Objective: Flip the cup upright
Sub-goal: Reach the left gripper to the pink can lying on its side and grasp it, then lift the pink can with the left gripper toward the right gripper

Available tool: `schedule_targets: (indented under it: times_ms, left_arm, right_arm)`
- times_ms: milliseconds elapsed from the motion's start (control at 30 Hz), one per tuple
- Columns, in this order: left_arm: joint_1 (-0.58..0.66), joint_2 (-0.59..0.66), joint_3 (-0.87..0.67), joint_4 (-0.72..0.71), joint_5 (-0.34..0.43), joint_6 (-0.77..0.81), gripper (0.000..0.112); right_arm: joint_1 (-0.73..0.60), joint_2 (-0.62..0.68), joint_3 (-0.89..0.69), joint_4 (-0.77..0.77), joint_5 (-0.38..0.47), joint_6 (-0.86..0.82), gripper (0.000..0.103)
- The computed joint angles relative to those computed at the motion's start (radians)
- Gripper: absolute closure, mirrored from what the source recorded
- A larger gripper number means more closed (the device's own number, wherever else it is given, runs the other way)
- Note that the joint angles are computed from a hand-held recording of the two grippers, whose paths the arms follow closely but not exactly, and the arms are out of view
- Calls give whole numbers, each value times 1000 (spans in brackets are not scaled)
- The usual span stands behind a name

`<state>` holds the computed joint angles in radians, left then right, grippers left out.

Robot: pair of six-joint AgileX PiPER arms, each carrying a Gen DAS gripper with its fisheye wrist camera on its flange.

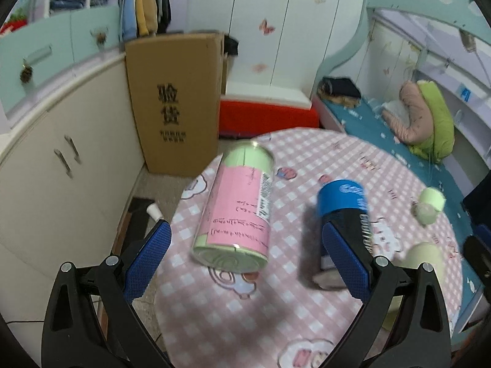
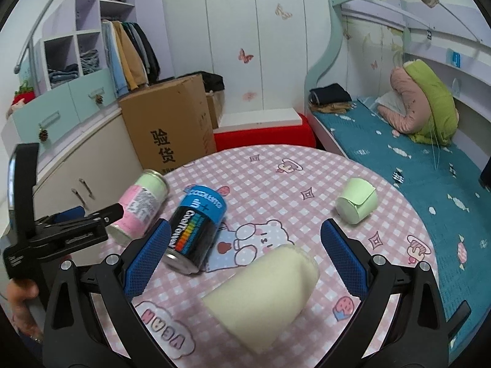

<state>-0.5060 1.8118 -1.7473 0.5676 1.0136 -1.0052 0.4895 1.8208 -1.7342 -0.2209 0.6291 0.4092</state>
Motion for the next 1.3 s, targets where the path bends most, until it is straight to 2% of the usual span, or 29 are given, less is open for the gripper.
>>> schedule_targets:
  times_ms: [67,167,233,267,300,500,633,833,1000,1133,1300]
  left_arm:
    - [35,42,-36,-50,-7,45,17]
    - [48,84,-68,-51,11,65,18]
    - [65,111,-90,-84,13,88,28]
    - [76,120,-99,-116,13,109,38]
    - [89,129,-109,-138,11,125,43]
    - [91,129,-107,-141,9,114,44]
    - [53,65,-33,-71,-3,41,45]
    - [-51,-61,110,2,26,-72,45]
    - [-186,-158,220,59,71,-200,45]
    - [-312,-188,269,88,102,-303,45]
    - [-441,-184,313,108,99,-417,45]
  right_arm:
    - [-7,30,-33,0,15,3,5]
    - [-24,71,-77,15,34,-6,5]
    - [-36,91,-95,42,41,-23,5]
    - [-41,102,-107,52,48,-30,5]
    - [-42,107,-111,53,50,-29,5]
    - [-53,108,-102,70,50,-38,5]
    - [-58,63,-42,71,31,-33,5]
    - [-58,-60,109,58,-5,-13,5]
    - [-52,-178,250,43,-25,4,5]
    - [-56,-274,366,68,-47,-2,5]
    - [-53,-357,475,77,-48,-2,5]
